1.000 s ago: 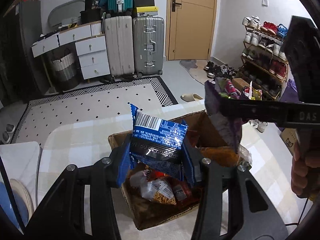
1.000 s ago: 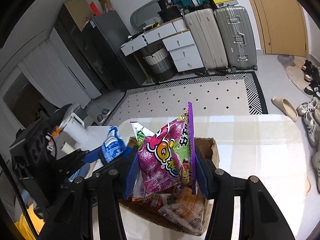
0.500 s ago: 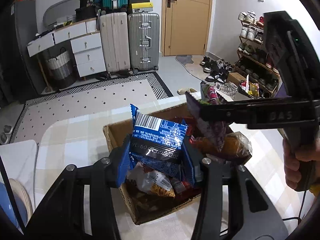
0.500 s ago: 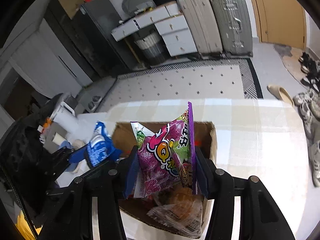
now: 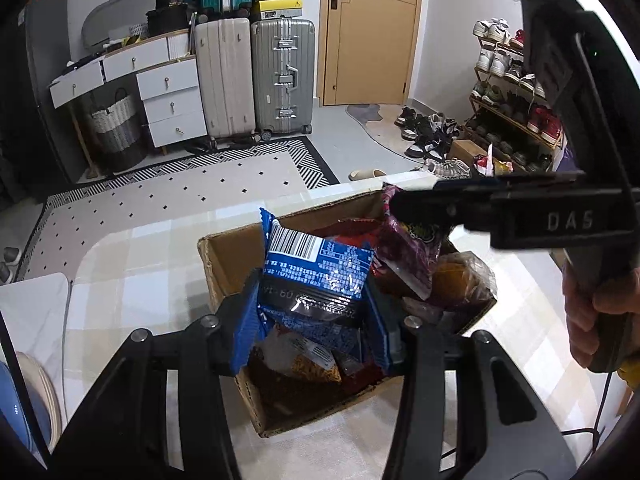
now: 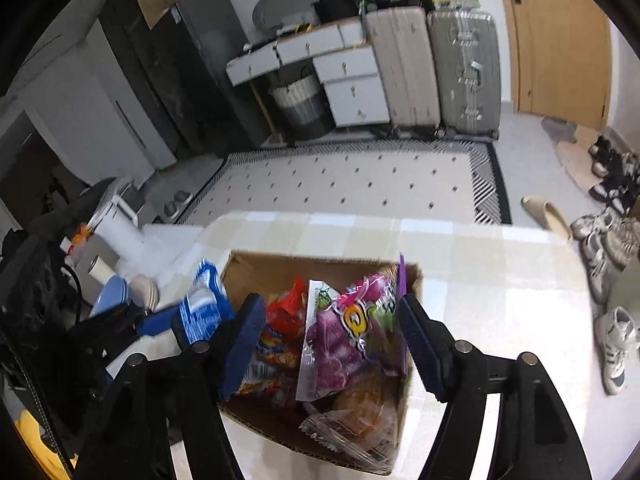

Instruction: Organize snacks

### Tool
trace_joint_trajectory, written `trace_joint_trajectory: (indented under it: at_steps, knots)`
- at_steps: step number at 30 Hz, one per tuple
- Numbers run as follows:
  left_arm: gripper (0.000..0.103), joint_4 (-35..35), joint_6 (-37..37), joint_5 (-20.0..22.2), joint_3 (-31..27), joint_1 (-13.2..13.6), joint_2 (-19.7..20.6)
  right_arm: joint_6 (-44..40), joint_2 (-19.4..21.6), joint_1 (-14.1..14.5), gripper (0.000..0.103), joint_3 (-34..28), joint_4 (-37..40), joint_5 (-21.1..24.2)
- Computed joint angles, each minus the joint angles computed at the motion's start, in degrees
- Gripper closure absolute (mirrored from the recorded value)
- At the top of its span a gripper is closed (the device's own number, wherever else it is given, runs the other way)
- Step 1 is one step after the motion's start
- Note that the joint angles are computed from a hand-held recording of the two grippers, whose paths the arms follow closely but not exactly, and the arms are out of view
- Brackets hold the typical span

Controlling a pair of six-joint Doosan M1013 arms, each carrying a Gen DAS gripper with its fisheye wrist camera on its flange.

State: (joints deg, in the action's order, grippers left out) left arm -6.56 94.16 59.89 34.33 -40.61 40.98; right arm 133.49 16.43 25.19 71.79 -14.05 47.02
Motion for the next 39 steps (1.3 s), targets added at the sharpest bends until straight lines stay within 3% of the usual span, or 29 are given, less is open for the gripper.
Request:
trace_joint_trajectory:
  at_steps: [9,14,21,26,30,33,39]
  knots:
    - [0.049,-0.14,1.17,-1.17,2.57,0.01,-1.07,-0.7,-1.28,0.17,0.033,0.45,0.77,-1.03]
    - [0.048,-1.05,0.96,-0.12,1.48,0.49,-0.75,0.15,-1.77,0.35,0.033,1.15,0.52,-1.88]
    - [0.043,0.51,-0.8,-4.68,5.9,0.48,-4.24,2.08,-2.8,1.14,0.033,1.52,-0.43,-2.4]
    - [0.042,1.98,-2.77,-7.43,9.15,0.36,-7.49,4.61,-3.91,3.12,0.033,1.04,-4.61,-1.11]
    - [0.032,5.89,-5.41,-9.3,10.94,-0.15,-10.37,6.04,-5.32,5.38,0.032,0.64,-9.18,0.05]
    - [0.024,7.06,-6.25,-10.56,12.25,-0.12,-12.86,6.86,-6.61,7.81,0.012,0.49,-12.59,1.19]
    - [0.014,10.69,-10.58,-16.28,18.8,-0.46,-20.54,15.18,-10.59,13.64,0.005,3.39,-22.59,0.14]
